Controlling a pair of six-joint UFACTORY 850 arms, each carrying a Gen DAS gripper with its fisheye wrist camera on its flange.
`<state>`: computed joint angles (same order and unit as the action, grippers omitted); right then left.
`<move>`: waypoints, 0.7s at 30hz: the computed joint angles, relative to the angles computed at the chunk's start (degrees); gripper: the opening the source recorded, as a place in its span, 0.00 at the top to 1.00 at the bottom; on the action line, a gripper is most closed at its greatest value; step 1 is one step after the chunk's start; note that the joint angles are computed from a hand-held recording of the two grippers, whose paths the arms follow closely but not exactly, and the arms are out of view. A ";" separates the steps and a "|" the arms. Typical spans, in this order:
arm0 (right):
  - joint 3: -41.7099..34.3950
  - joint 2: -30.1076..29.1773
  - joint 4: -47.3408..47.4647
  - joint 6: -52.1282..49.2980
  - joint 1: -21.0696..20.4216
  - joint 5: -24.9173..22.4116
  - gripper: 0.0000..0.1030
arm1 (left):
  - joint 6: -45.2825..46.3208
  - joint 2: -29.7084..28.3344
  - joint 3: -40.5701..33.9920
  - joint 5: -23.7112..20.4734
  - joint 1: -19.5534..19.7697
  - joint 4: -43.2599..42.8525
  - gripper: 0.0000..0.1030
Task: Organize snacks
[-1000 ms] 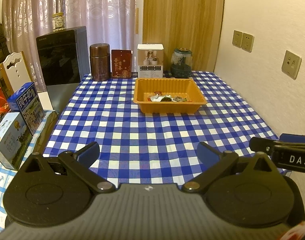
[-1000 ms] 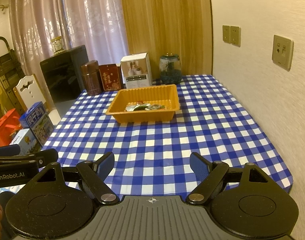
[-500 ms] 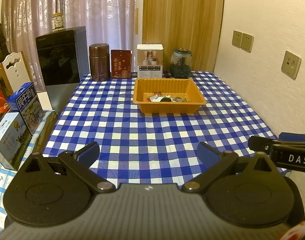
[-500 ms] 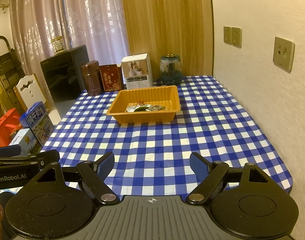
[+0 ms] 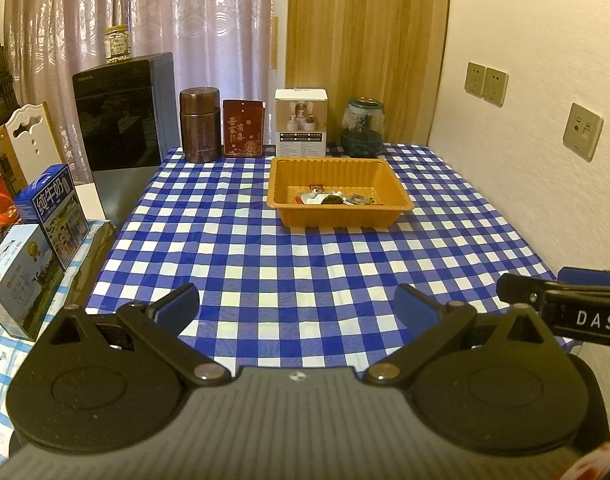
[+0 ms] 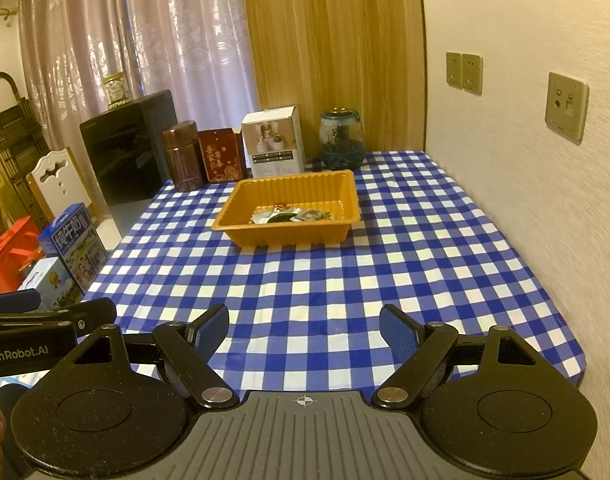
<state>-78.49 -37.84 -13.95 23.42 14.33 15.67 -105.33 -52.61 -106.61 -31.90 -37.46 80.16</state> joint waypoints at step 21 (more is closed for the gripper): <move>-0.18 -0.10 -0.59 0.59 -0.06 -0.19 0.20 | -0.39 0.10 0.22 -0.17 0.01 0.06 0.00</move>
